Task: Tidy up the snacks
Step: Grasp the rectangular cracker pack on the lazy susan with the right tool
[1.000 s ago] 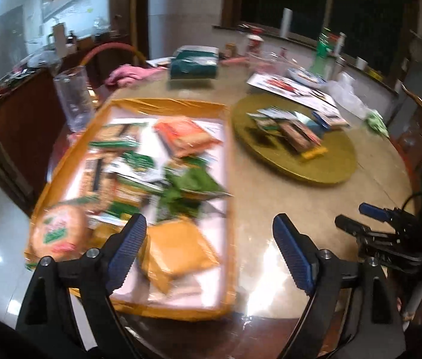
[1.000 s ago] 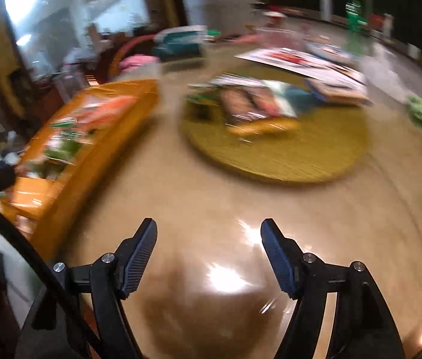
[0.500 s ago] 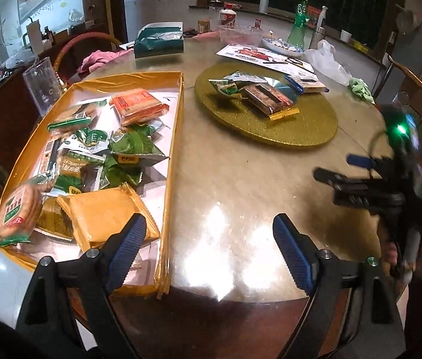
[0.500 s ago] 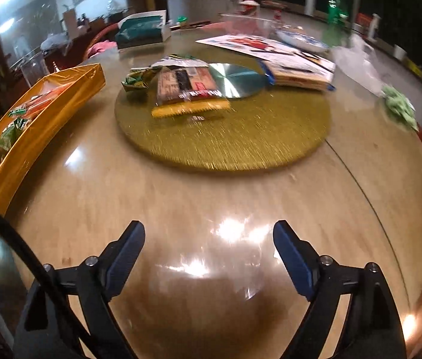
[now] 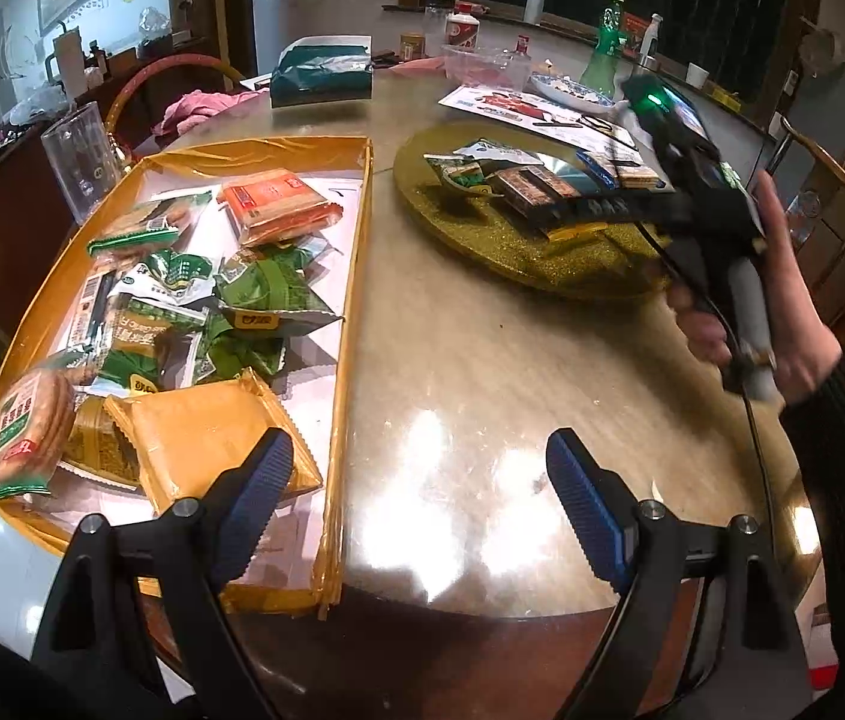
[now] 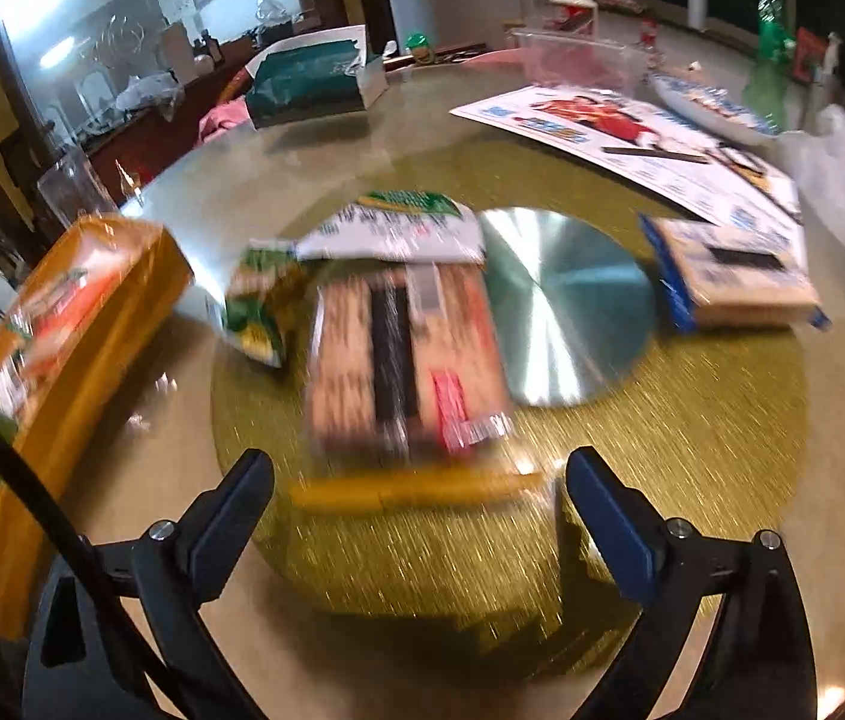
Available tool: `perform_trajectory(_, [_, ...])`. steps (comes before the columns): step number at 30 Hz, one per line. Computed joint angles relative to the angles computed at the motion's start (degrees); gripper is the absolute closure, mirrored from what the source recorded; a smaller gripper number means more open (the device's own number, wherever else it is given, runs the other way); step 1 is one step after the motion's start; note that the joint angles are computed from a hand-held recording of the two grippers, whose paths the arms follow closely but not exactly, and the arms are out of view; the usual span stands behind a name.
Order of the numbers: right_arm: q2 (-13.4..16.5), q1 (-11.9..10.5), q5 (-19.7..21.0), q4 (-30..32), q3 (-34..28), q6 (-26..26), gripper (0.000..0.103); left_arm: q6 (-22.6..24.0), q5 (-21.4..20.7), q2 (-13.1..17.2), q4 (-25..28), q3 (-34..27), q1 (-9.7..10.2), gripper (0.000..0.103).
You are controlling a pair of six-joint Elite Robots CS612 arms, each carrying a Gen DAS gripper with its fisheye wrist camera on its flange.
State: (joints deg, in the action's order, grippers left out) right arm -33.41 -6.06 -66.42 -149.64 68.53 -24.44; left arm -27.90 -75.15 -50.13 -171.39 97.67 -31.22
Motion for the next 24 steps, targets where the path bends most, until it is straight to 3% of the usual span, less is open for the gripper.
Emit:
perform_trajectory(6, [0.78, 1.98, -8.13, -0.43, -1.54, -1.20, 0.005, -0.09, -0.10, 0.05, 0.32, -0.12, 0.02, 0.017])
perform_trajectory(11, [-1.31, 1.25, -7.28, -2.45, 2.25, -1.25, 0.027, 0.12, -0.19, 0.20, 0.47, -0.32, -0.20, 0.017])
perform_trajectory(19, [-6.87, -1.22, -6.24, -9.06, 13.99, -2.54, 0.029, 0.60, -1.18, 0.26, 0.84, -0.71, -0.52, 0.017])
perform_trajectory(24, [-10.68, -3.20, -7.01, -16.91, 23.16, 0.46, 0.029, 1.55, -2.87, 1.00, 2.15, -2.62, -0.27, 0.017])
